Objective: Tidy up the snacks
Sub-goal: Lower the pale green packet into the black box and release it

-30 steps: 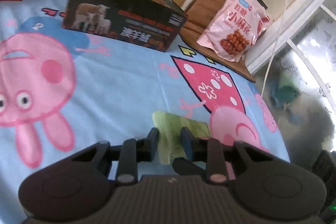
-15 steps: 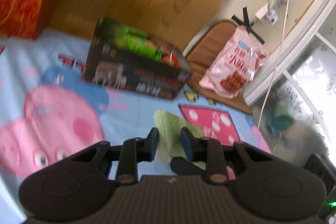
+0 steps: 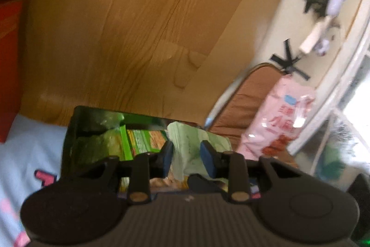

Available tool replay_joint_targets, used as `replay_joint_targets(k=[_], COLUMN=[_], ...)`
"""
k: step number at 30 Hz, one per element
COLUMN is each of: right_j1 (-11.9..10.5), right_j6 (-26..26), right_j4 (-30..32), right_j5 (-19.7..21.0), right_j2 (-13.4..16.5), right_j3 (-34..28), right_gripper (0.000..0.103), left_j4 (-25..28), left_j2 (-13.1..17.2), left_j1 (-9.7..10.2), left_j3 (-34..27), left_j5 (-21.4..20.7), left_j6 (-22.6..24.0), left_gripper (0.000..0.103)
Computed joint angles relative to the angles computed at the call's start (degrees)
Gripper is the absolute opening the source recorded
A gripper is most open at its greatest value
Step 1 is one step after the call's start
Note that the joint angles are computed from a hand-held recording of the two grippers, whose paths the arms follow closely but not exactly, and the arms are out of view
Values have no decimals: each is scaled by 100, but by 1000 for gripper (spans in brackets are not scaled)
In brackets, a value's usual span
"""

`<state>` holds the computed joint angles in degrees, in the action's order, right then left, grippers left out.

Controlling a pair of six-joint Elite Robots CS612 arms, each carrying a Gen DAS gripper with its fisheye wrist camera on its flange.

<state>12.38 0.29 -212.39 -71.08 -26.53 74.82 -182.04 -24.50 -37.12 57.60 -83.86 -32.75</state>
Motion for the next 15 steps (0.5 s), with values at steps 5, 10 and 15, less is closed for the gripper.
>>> replay_joint_targets(k=[5,10,15], right_j1=[13,-44,-21], right_j6=[-346,-78,-61], right_j4=[487,204,-99], right_j5=[-349,-247,-262], right_j2=[255,265,116], right_j3=[-444,-330,-42], right_gripper=[62,79,81], left_j4=[614,338,74], left_j2=[280,160,-219], left_j1=[28,-51,-165], left_j3=[-474,-175,412], left_j5=[6,160,523], left_j6=[26,79,79], left_gripper=[29,37,37])
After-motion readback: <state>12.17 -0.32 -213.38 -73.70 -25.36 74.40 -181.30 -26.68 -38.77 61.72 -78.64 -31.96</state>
